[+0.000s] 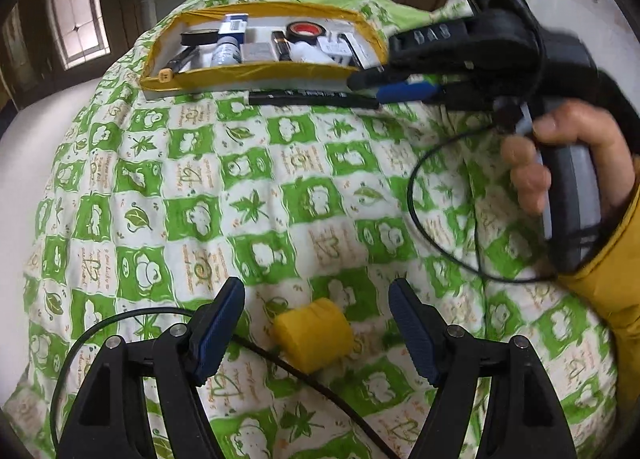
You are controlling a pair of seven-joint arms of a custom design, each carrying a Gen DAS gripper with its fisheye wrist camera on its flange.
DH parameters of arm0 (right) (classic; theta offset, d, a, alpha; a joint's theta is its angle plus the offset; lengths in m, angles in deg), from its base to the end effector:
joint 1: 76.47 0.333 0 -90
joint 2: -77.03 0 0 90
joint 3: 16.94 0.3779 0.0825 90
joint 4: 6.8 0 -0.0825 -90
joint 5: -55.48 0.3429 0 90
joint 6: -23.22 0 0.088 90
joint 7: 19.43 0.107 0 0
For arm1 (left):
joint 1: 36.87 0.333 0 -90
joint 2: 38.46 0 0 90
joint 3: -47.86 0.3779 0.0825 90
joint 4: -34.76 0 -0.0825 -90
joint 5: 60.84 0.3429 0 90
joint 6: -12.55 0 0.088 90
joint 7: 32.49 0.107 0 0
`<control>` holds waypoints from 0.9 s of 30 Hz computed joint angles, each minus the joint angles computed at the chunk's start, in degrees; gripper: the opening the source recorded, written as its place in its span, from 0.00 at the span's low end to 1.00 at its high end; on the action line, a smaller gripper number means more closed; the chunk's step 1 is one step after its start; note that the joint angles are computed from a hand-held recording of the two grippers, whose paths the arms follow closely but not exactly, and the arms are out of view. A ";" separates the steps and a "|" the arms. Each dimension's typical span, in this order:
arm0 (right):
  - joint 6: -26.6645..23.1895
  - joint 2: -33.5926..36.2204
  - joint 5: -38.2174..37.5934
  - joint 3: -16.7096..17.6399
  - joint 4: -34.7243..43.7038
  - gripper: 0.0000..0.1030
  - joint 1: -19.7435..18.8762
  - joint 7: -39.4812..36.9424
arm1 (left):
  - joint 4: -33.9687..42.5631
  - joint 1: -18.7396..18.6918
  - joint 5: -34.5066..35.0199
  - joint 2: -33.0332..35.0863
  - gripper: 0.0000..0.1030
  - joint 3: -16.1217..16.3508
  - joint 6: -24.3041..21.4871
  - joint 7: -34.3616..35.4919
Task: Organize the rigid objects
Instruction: 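Grasp the yellow sponge cylinder with the left tool while the right tool grasps the black marker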
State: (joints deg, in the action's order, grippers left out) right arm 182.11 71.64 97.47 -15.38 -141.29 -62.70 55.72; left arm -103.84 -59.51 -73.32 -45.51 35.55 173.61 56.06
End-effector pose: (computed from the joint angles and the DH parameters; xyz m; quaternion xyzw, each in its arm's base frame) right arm 0.4775 0.1011 0.5070 -0.6379 0.7010 -0.0205 0.3181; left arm 0.3939 -0.2670 0.5007 -0.5330 0.8060 -0.2472 0.0718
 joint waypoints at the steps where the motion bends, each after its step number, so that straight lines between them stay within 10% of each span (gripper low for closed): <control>1: 0.10 -0.07 -0.04 0.02 -0.07 0.33 0.01 0.00 | 0.18 -0.05 0.70 0.15 0.64 -0.26 -0.52 0.08; 7: -0.13 0.00 0.18 -0.12 0.12 0.33 -0.02 -0.24 | 2.64 1.42 8.47 2.54 0.39 -2.08 -7.13 -4.59; 13: -0.17 0.68 -6.94 0.85 0.63 0.39 -0.62 3.29 | 2.53 1.42 1.62 2.21 0.19 -0.96 -5.67 -1.39; 17: 1.15 2.21 -20.75 2.23 1.38 0.40 -1.17 9.98 | 4.68 2.97 1.83 4.10 0.10 -0.66 -3.94 -2.68; 27: 2.51 6.78 -67.49 2.18 4.13 0.43 -0.23 34.37 | 4.69 4.13 -23.93 4.35 0.14 -0.09 -2.84 12.08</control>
